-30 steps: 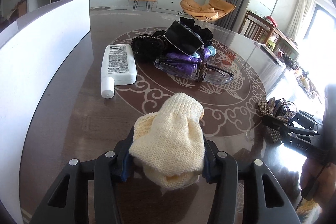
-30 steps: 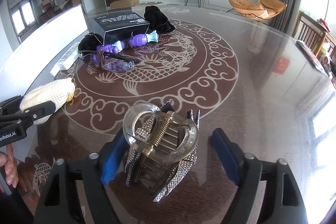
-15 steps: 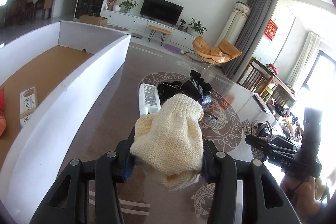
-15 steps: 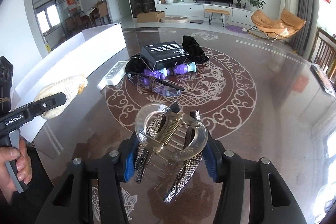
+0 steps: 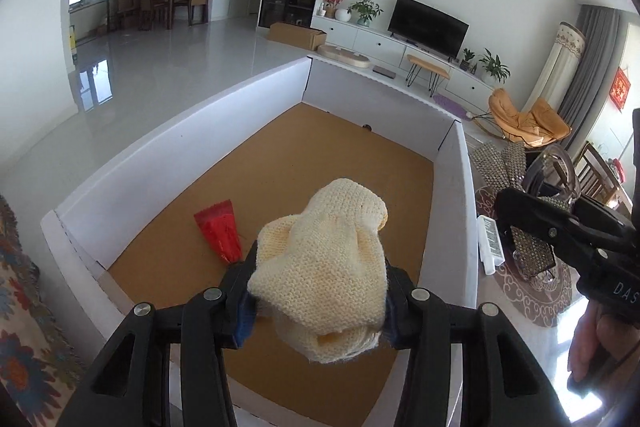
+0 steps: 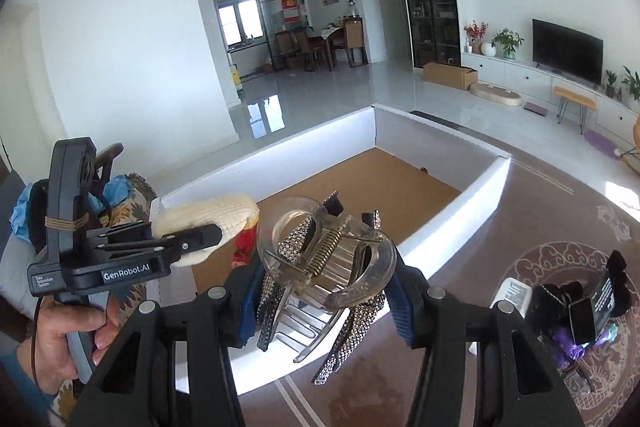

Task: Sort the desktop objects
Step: 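Carry the glove and claw clip into the white bin and open both tools, then move both open tools back over the table toward the remaining items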

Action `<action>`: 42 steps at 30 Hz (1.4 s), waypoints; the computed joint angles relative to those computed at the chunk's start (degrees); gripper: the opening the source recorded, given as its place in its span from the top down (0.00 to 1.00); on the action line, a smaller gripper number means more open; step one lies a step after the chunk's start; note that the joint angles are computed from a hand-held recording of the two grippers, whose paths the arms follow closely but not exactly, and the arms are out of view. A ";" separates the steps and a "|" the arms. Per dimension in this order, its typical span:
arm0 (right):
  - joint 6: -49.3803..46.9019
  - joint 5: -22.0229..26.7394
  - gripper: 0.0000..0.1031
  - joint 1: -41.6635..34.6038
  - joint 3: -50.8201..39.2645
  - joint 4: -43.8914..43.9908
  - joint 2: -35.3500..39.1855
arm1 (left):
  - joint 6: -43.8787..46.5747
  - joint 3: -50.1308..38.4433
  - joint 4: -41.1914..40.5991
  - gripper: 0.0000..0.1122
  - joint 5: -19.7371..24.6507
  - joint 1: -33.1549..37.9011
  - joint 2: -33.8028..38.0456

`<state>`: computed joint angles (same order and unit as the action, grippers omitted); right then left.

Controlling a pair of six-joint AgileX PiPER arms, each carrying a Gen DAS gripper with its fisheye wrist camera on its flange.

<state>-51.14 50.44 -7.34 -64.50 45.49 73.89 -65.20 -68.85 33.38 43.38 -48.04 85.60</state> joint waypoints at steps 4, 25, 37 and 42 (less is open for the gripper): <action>16.07 -7.58 0.48 14.75 -10.33 -16.87 13.29 | 3.39 -2.14 -2.78 0.51 1.97 1.64 4.42; -27.47 -4.20 0.00 -36.38 18.13 -0.16 -3.89 | -7.23 -20.83 4.40 0.09 -6.97 -22.38 20.45; -37.55 -4.16 0.00 -65.47 13.46 -2.08 13.20 | 7.48 -52.54 -6.57 0.10 9.48 -25.21 48.74; -34.93 -2.74 0.00 -64.69 12.56 -3.18 13.82 | 3.39 -46.86 -5.07 0.10 6.45 -24.67 45.76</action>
